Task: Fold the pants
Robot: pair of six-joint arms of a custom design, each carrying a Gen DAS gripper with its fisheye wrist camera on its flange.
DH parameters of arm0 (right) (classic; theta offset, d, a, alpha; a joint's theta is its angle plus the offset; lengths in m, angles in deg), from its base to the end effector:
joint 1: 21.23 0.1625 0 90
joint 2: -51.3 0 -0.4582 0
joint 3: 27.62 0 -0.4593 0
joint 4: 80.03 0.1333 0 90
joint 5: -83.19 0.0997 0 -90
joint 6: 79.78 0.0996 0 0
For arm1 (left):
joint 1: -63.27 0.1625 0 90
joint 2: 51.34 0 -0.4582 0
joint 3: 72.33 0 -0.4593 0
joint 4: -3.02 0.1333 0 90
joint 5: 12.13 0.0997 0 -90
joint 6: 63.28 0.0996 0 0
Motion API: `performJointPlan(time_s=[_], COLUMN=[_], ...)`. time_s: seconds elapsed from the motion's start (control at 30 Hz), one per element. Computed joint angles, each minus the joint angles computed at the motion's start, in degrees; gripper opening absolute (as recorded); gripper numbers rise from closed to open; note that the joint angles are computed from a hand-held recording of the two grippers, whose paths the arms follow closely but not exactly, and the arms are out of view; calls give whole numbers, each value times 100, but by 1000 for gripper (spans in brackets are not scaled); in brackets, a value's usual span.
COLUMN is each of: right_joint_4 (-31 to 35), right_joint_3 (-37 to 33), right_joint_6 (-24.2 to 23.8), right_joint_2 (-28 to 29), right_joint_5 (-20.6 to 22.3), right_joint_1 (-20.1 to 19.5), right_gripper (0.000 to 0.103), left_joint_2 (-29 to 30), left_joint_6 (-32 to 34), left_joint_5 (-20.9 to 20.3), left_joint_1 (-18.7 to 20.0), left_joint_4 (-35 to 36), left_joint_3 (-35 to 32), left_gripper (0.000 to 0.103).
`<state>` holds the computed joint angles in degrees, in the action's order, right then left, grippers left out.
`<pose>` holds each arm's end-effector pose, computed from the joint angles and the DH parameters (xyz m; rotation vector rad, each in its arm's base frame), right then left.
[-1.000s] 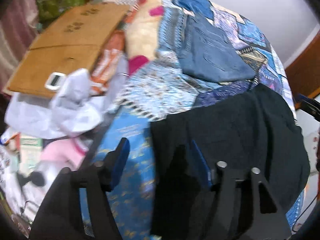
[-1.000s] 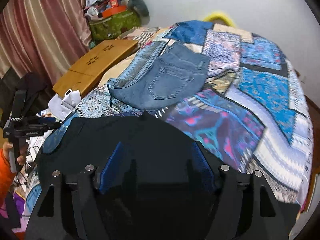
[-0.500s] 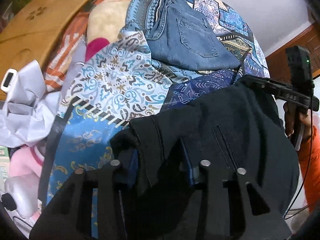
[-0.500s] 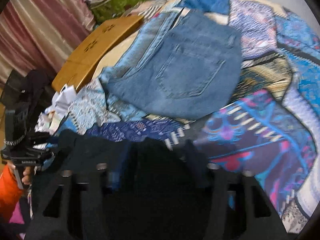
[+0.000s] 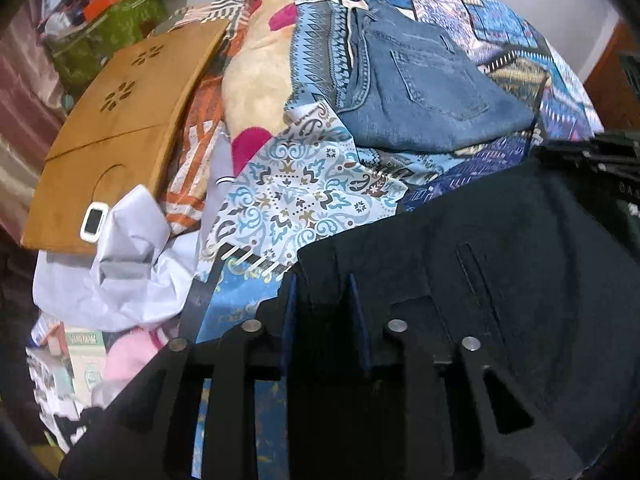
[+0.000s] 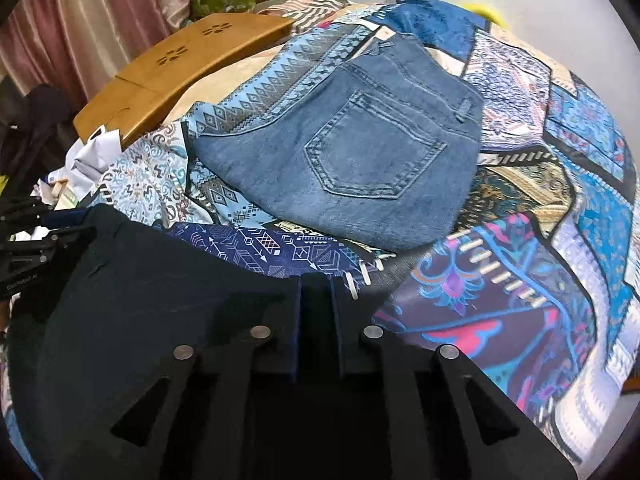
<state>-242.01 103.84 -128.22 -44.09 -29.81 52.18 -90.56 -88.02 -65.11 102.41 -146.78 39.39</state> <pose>-0.0417 -0.4704 0.3325 0.5163 -2.3977 0.4011 -0.3223 -0.5115 -0.0853 0.6517 2.3997 -0.2914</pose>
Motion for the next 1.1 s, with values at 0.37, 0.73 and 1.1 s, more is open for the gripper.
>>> performJointPlan(time_s=[0.37,0.73,1.1], right_joint_4=[453,1575,3177], right_joint_3=[902,1855,1995], right_joint_6=[-430,-1202,-1727], right_joint_2=[-2429,-4841,-6014], right_joint_5=[863,2246,4035], right_joint_1=[-257,-2157,-4571], right_gripper=[63,65,69], left_joint_2=[-1109,-1108,-1362], left_joint_6=[-982,-2016,-1815], left_joint_5=[-717,-1458,36], left_joint_1=[-375,-455,-1233], left_joint_4=[150,-304,117], left_joint_3=[1126,1544,1627], left_gripper=[76,39,24])
